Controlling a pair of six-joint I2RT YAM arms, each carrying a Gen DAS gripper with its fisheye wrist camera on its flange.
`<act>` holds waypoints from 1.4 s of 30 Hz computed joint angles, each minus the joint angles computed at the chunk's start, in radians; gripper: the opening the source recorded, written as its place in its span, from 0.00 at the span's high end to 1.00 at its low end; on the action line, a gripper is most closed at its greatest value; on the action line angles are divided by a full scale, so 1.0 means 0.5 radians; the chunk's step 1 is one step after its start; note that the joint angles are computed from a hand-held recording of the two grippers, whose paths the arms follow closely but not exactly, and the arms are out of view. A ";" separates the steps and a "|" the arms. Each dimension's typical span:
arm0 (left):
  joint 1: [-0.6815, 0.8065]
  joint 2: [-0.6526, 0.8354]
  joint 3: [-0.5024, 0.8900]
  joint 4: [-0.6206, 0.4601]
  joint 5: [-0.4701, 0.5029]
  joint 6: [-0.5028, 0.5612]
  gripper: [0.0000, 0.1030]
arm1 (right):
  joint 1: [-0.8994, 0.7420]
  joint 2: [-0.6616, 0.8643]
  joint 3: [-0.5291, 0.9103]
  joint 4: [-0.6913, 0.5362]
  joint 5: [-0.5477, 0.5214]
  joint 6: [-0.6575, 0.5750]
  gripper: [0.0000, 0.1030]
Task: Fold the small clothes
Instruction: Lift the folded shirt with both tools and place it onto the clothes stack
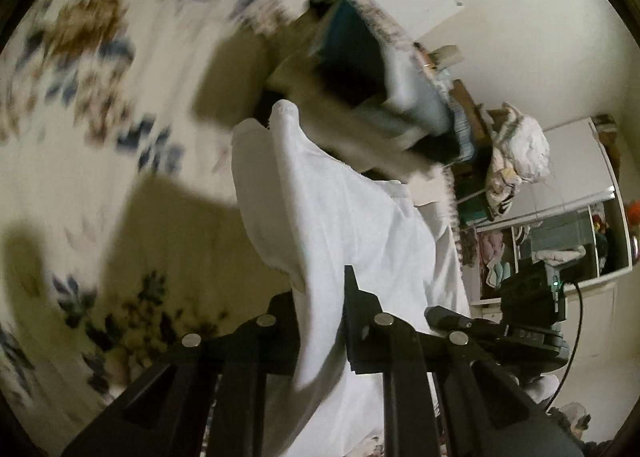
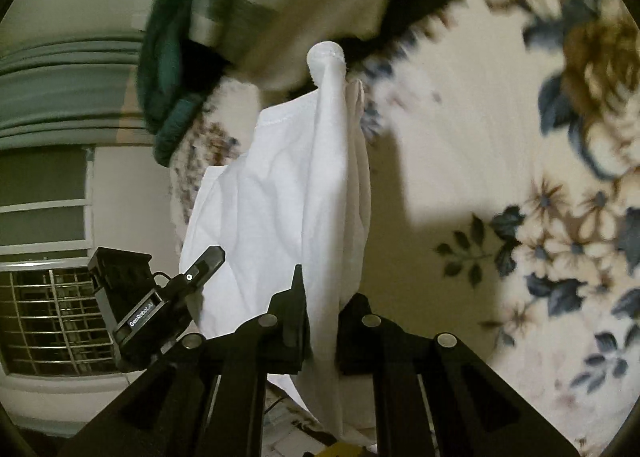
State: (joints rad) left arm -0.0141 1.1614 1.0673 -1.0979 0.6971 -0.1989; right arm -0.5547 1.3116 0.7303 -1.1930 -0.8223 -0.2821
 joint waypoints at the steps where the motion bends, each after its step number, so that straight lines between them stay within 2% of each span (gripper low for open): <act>1: -0.044 0.050 0.194 -0.065 -0.007 -0.043 0.87 | -0.023 -0.049 0.140 -0.155 -0.014 -0.023 0.90; 3: -0.135 0.160 0.490 -0.115 -0.052 -0.114 0.87 | -0.039 -0.060 0.395 -0.357 -0.051 -0.044 0.90; 6: -0.244 0.390 0.905 -0.125 -0.117 -0.224 0.87 | -0.029 0.043 0.837 -0.531 -0.098 -0.005 0.90; 9: -0.340 0.665 1.280 -0.089 -0.194 -0.330 0.87 | 0.037 0.278 1.289 -0.524 -0.114 0.151 0.90; 13: -0.461 1.192 1.884 -0.074 -0.314 -0.421 0.87 | 0.140 0.729 1.939 -0.478 -0.054 0.354 0.90; 17: -0.490 1.604 2.334 -0.146 -0.395 -0.427 0.87 | 0.225 1.238 2.584 -0.509 0.040 0.468 0.90; 21: -0.530 1.896 2.587 -0.203 -0.484 -0.426 0.87 | 0.292 1.756 3.243 -0.654 0.148 0.519 0.90; 22: -0.538 1.955 2.620 -0.220 -0.499 -0.412 0.87 | 0.302 1.830 3.317 -0.674 0.169 0.518 0.90; 26: -0.586 2.156 2.797 -0.350 -0.610 -0.345 0.86 | 0.347 2.087 3.482 -0.672 0.279 0.503 0.90; 29: -0.625 2.158 2.763 -0.369 -0.743 -0.310 0.82 | 0.379 2.165 3.516 -0.666 0.388 0.459 0.89; 31: -0.669 2.138 2.767 -0.405 -0.901 -0.277 0.72 | 0.413 2.141 3.467 -0.634 0.513 0.415 0.88; 33: -0.706 2.116 2.784 -0.443 -1.067 -0.252 0.67 | 0.448 2.089 3.406 -0.589 0.661 0.397 0.81; 36: -0.724 2.028 2.684 -0.404 -1.179 -0.252 0.56 | 0.515 1.966 3.280 -0.490 0.952 0.406 0.63; 38: -0.732 1.963 2.624 -0.393 -1.263 -0.258 0.32 | 0.562 1.809 3.084 -0.349 1.168 0.407 0.45; 39: -0.740 1.899 2.562 -0.377 -1.308 -0.264 0.15 | 0.587 1.733 2.996 -0.294 1.274 0.401 0.41; 40: -0.742 1.859 2.515 -0.354 -1.328 -0.265 0.09 | 0.613 1.630 2.878 -0.232 1.390 0.390 0.30; 41: -0.746 1.819 2.475 -0.334 -1.352 -0.266 0.08 | 0.634 1.529 2.755 -0.167 1.486 0.381 0.19; 42: -0.756 1.778 2.439 -0.326 -1.385 -0.268 0.07 | 0.646 1.459 2.670 -0.122 1.544 0.378 0.13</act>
